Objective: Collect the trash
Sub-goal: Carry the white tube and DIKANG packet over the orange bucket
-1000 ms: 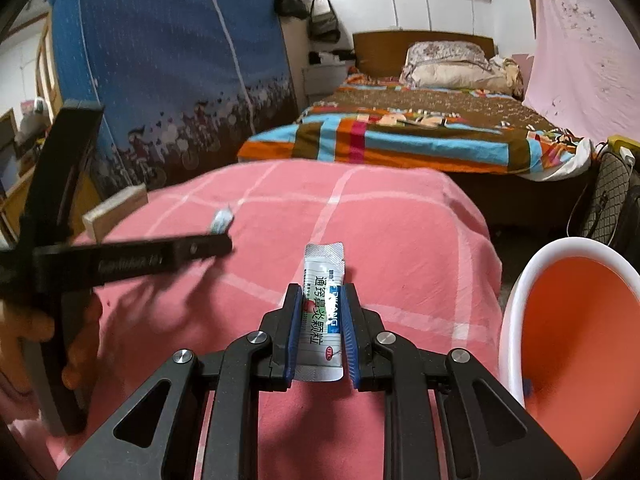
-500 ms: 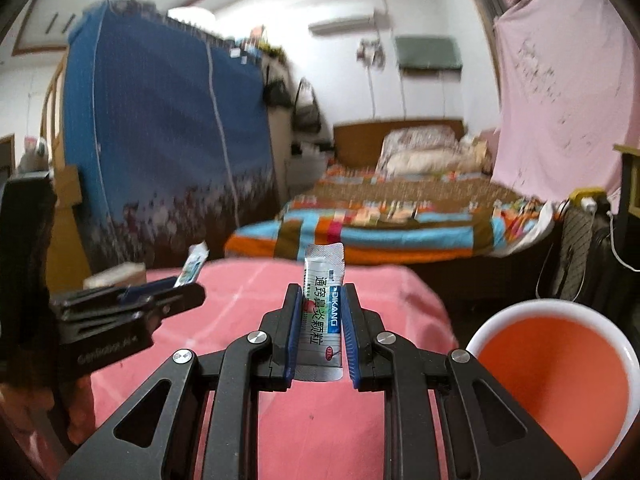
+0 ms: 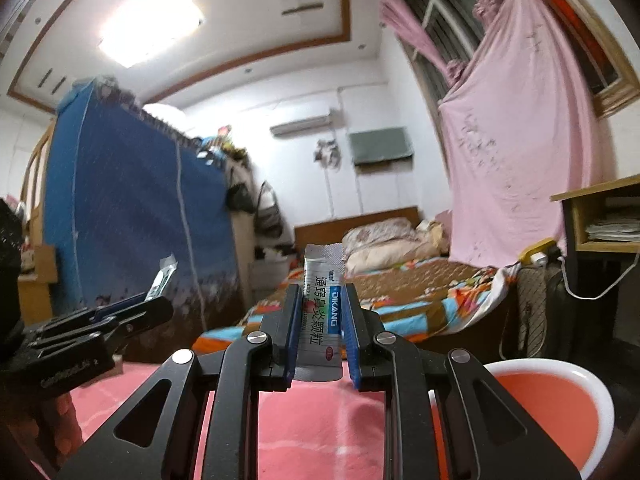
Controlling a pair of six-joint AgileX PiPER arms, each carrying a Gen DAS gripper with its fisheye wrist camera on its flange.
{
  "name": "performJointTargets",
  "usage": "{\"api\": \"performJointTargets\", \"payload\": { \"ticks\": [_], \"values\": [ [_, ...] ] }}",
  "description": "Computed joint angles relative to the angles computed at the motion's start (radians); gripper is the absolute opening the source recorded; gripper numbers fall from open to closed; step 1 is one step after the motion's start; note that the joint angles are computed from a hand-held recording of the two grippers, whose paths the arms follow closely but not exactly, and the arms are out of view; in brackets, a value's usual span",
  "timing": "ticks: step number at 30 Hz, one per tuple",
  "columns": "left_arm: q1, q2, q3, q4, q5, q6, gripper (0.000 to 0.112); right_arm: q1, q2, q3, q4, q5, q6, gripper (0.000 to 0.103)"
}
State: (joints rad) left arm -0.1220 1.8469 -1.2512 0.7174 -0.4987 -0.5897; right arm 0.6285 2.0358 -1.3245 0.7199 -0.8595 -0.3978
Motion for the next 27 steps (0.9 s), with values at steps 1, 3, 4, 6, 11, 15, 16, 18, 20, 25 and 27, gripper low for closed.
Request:
{"api": "performJointTargets", "payload": {
  "ticks": [1, 3, 4, 6, 11, 15, 16, 18, 20, 25, 27],
  "values": [
    [-0.007, 0.005, -0.006, -0.002, -0.009, 0.010, 0.011, -0.003, -0.007, 0.015, 0.002, -0.018, 0.008, 0.018],
    [-0.022, 0.014, -0.013, -0.010, -0.024, 0.034, 0.011, -0.012, -0.017, 0.037, 0.016, -0.049, 0.015, 0.018],
    [-0.031, 0.023, -0.023, -0.006, -0.028, 0.039, 0.011, -0.016, -0.018, 0.038, 0.025, -0.055, 0.012, 0.018],
    [-0.049, 0.032, -0.029, 0.000, -0.035, 0.048, 0.011, -0.023, -0.025, 0.058, 0.042, -0.081, 0.013, 0.018],
    [-0.086, 0.056, -0.058, 0.058, -0.056, 0.037, 0.011, -0.050, -0.032, 0.083, 0.077, -0.110, 0.031, 0.018],
    [-0.112, 0.069, -0.083, 0.132, -0.056, -0.022, 0.011, -0.066, -0.033, 0.103, 0.091, -0.126, 0.056, 0.018],
    [-0.117, 0.071, -0.087, 0.151, -0.055, -0.037, 0.011, -0.067, -0.037, 0.111, 0.099, -0.131, 0.059, 0.018],
    [-0.126, 0.084, -0.107, 0.197, -0.047, -0.079, 0.011, -0.067, -0.045, 0.130, 0.113, -0.142, 0.065, 0.018],
    [-0.136, 0.097, -0.128, 0.235, -0.034, -0.117, 0.011, -0.075, -0.055, 0.150, 0.118, -0.142, 0.079, 0.018],
    [-0.150, 0.154, -0.223, 0.456, 0.001, -0.358, 0.011, -0.080, -0.059, 0.155, 0.180, -0.122, 0.060, 0.018],
    [-0.158, 0.178, -0.266, 0.567, 0.012, -0.474, 0.011, -0.088, -0.059, 0.146, 0.210, -0.097, 0.050, 0.018]
  ]
}}
